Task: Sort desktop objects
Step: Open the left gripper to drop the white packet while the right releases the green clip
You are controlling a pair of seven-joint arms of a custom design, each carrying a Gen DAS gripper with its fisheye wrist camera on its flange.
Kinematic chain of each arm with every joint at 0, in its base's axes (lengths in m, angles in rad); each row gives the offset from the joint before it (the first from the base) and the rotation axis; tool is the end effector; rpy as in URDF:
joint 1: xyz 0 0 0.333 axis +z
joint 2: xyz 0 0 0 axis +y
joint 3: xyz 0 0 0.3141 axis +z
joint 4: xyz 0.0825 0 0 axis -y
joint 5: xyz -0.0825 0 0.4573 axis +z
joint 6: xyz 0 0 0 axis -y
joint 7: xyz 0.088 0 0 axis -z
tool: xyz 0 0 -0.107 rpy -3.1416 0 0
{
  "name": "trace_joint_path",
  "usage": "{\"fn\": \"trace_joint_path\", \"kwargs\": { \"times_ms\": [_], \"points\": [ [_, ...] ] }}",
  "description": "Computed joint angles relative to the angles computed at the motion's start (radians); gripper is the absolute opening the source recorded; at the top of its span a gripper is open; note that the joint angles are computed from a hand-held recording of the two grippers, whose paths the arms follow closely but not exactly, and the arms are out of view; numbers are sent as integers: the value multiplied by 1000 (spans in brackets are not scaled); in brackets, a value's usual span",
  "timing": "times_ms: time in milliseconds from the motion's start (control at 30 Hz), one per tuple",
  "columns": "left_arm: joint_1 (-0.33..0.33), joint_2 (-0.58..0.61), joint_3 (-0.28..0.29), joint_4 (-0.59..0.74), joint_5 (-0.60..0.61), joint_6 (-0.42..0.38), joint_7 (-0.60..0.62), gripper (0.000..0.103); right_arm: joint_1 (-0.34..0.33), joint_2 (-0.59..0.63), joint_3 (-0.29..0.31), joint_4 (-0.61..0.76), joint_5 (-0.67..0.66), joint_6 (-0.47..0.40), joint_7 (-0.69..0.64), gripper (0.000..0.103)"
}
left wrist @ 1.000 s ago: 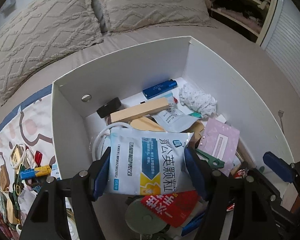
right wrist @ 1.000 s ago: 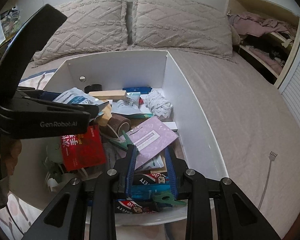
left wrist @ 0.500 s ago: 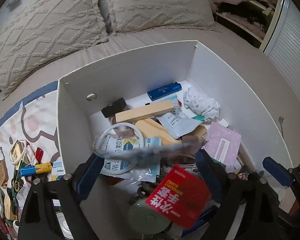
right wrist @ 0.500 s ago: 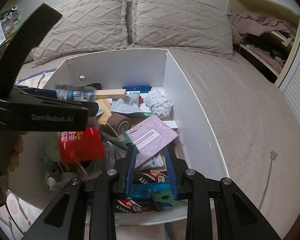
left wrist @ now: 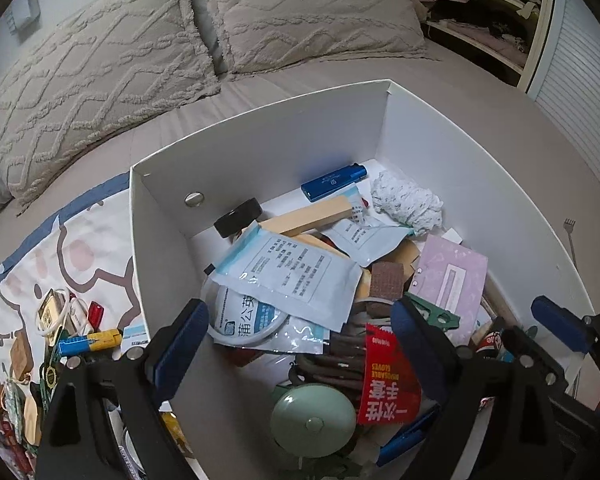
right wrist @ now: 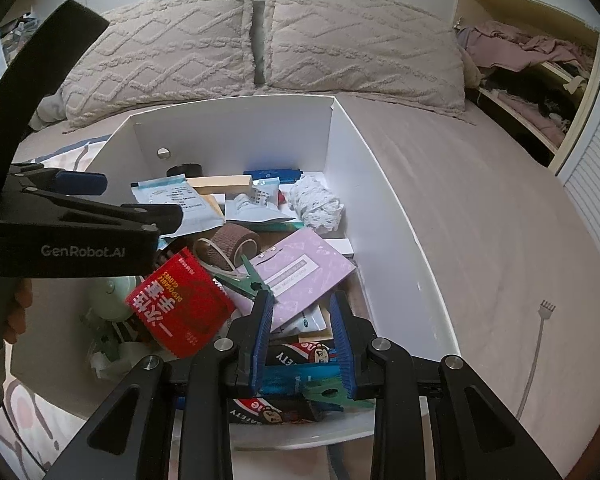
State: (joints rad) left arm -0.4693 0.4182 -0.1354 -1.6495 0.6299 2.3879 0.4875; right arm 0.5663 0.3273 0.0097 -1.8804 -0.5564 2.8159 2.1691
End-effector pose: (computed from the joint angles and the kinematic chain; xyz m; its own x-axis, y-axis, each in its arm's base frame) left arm 0.6361 -0.4199 0.3710 0.1124 -0.9932 -0.0293 -0.8500 -0.0808 -0.5206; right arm 0.5939 0.4162 0.3549 0.4055 -0.9096 0.0906 -0.6947 -0.3711 -0.6161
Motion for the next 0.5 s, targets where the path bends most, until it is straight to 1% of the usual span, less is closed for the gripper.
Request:
{"fn": "trace_joint_path", "kwargs": {
  "times_ms": [100,133,167,200,233,367,467,500],
  "points": [
    [1,-8,-1,-14,-2,6,-4,93,12,1,-12,5,-27,-11,23,30],
    [2,-10,-1,-17,-2,7,-7,93,17,2,-16,7,-38,-17,33,44],
    [1,-13,-1,-21,-1,7,-10,93,25,2,-24,10,-58,-24,50,80],
    [1,-15,0,-25,2,8,-13,93,45,1,-43,12,-107,-32,92,95],
    [1,-21,0,-33,6,12,-16,93,54,-2,-54,10,-149,-26,124,102],
    [-5,-48,5,-66,47,32,-53,93,49,-20,-51,0,-213,-11,186,102],
    [-16,-66,12,-88,108,24,-103,93,41,-27,-41,-1,-246,-22,210,102],
    [-15,-73,12,-100,127,35,-115,94,38,-25,-37,2,-251,-28,213,102]
  ]
}}
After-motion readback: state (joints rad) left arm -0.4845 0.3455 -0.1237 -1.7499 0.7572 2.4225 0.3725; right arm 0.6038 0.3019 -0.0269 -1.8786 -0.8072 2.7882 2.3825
